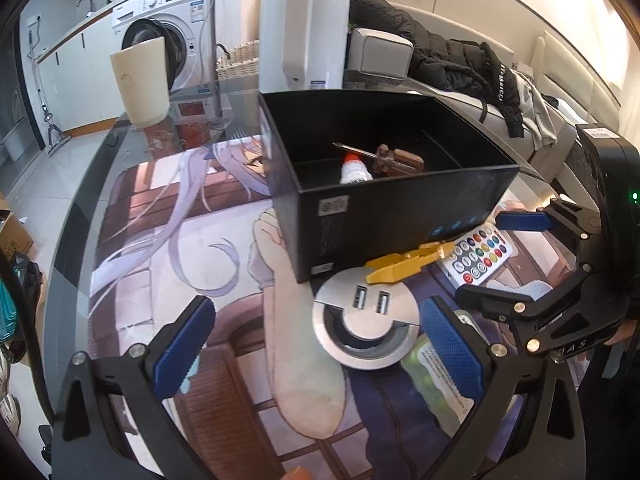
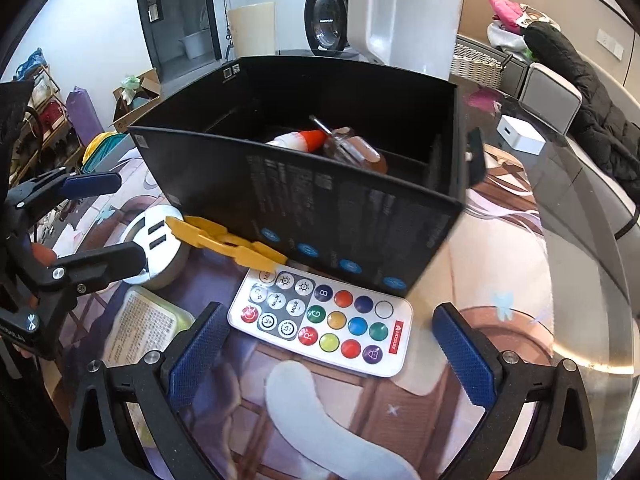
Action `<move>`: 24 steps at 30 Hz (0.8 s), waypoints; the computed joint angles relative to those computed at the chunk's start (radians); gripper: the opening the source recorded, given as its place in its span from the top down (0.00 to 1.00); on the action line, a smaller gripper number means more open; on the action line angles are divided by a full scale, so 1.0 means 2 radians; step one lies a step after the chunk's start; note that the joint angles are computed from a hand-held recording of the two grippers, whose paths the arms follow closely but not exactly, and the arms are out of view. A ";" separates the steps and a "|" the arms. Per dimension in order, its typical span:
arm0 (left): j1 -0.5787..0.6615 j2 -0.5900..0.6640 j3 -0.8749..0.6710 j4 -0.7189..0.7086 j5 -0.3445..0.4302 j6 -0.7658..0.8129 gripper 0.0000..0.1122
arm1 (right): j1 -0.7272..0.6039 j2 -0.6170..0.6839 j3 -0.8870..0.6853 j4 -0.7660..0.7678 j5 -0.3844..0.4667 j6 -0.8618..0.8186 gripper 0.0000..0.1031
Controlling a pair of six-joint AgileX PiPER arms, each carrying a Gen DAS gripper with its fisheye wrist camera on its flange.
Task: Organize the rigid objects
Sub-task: 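Move the left tool toward the silver USB hub while the right tool approaches the white remote, then grasp the silver round USB hub with the left tool while the right tool grasps the white remote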
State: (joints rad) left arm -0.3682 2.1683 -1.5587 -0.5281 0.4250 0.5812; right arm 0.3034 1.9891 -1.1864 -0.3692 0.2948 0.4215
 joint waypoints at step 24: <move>-0.010 0.031 -0.045 0.105 0.031 -0.113 0.11 | -0.019 -0.016 0.030 -0.027 -0.017 0.029 0.01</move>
